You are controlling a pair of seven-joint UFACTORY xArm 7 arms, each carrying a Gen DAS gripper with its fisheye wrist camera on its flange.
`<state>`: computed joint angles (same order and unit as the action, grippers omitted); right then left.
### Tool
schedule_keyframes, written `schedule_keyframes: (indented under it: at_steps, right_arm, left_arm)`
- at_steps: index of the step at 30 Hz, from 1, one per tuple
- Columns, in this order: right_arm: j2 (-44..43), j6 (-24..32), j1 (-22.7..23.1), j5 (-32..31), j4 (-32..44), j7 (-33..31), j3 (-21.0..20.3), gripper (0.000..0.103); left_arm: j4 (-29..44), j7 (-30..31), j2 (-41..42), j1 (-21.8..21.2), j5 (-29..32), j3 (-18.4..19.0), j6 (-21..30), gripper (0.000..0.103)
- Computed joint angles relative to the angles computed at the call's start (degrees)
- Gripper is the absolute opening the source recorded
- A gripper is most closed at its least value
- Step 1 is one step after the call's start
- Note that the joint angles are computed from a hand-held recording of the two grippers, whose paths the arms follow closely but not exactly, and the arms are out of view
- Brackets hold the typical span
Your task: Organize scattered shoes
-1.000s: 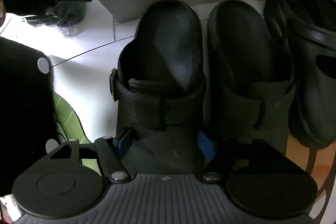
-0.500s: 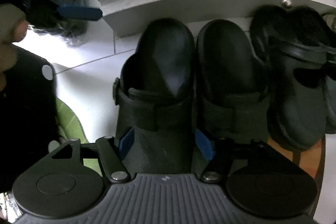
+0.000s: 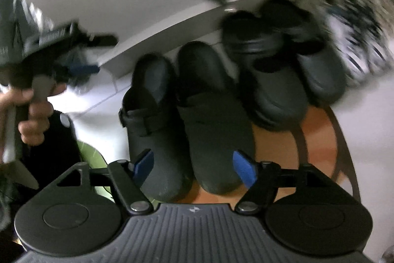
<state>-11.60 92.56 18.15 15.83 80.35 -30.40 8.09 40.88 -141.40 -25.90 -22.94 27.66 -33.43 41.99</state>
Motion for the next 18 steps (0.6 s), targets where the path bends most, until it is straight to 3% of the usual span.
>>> schedule_keyframes:
  at_steps: [3, 4, 7, 10, 15, 18]
  right_arm:
    - [4.33, 7.32, -3.04, 5.25, 7.24, 10.26, -2.86, 0.082]
    - [4.60, 7.44, -3.98, 6.65, 8.34, 12.09, -3.48, 0.083]
    - [2.77, 3.69, -6.45, 7.71, 8.87, 15.10, -4.65, 0.095]
    - [0.36, 0.46, -8.23, 7.22, 7.36, 18.83, -5.39, 0.098]
    - [-1.80, -4.14, -10.78, 4.83, 5.25, 33.23, -5.49, 0.103]
    - [-1.98, -4.31, -10.24, 4.90, 4.92, 36.29, -5.27, 0.103]
  left_arm:
    - [1.53, 2.87, 1.94, -0.32, 0.39, 0.61, 0.38, 0.101]
    - [2.02, 3.46, 2.60, -0.45, 0.47, 0.81, 0.45, 0.101]
    - [4.53, 5.47, 5.89, -1.01, 0.85, 1.66, 0.63, 0.102]
    - [8.31, 11.47, 9.99, -2.74, 1.10, 3.92, 0.27, 0.102]
    - [14.69, 17.59, 14.88, -5.33, 0.65, 7.36, -1.00, 0.102]
    - [21.22, 21.52, 18.21, -6.93, -2.87, 9.30, 3.85, 0.102]
